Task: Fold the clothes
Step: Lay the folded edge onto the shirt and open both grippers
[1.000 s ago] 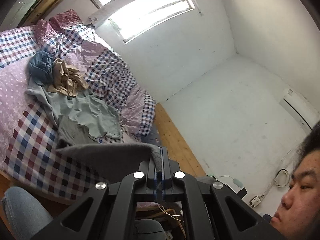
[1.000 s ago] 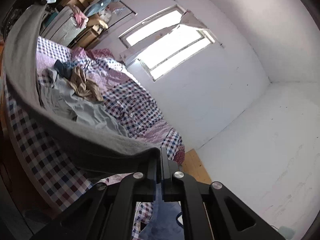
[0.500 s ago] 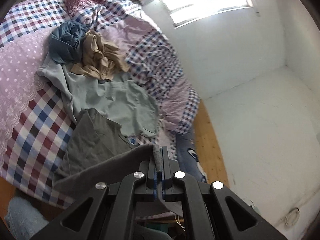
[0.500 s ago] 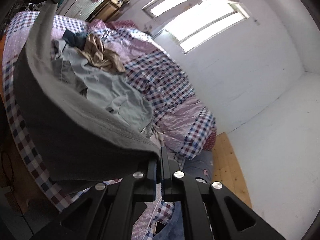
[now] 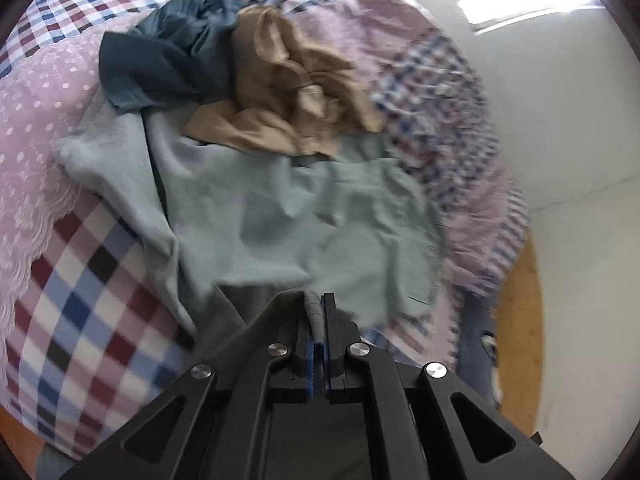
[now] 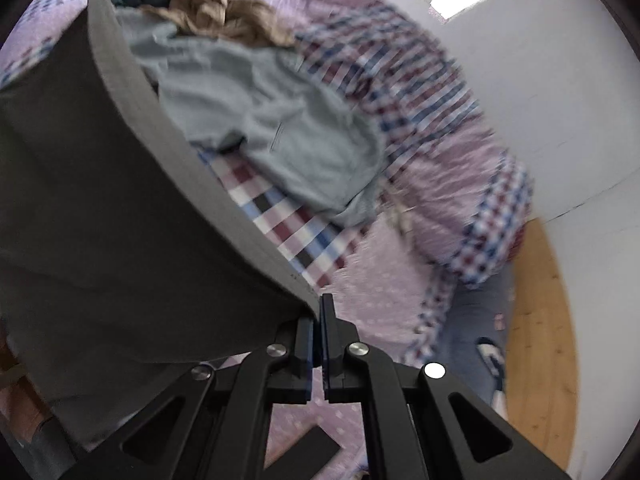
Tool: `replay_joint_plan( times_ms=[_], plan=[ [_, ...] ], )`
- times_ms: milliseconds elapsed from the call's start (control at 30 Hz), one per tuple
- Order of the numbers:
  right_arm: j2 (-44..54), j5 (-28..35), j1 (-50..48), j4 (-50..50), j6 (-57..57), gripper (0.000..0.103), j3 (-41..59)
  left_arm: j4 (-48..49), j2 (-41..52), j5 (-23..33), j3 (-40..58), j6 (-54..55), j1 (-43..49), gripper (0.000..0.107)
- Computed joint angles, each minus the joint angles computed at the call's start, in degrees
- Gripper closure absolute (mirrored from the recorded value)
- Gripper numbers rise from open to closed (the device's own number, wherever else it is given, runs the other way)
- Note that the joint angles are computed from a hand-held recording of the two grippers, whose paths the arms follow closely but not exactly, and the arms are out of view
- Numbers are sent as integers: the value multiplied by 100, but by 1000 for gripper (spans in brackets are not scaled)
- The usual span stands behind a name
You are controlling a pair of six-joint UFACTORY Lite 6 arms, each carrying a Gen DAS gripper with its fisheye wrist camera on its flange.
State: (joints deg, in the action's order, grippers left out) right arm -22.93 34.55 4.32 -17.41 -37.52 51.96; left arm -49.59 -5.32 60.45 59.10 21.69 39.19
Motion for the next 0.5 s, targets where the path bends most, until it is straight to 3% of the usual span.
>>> replay_joint_plan(
  times_ms=[233,433,500],
  plan=[
    [2409,-608,87,-554,1003,103,801,325,1451,-1206,544,-569,-880,106],
    [3598,-748,-97,-208,1000,103,1379,401,2140,-1346,935,-975,-1010,106],
    [3901,-740,-157,-100,1066,94,1561,381,2264,-1314,983,-1061,-990,105]
  ],
)
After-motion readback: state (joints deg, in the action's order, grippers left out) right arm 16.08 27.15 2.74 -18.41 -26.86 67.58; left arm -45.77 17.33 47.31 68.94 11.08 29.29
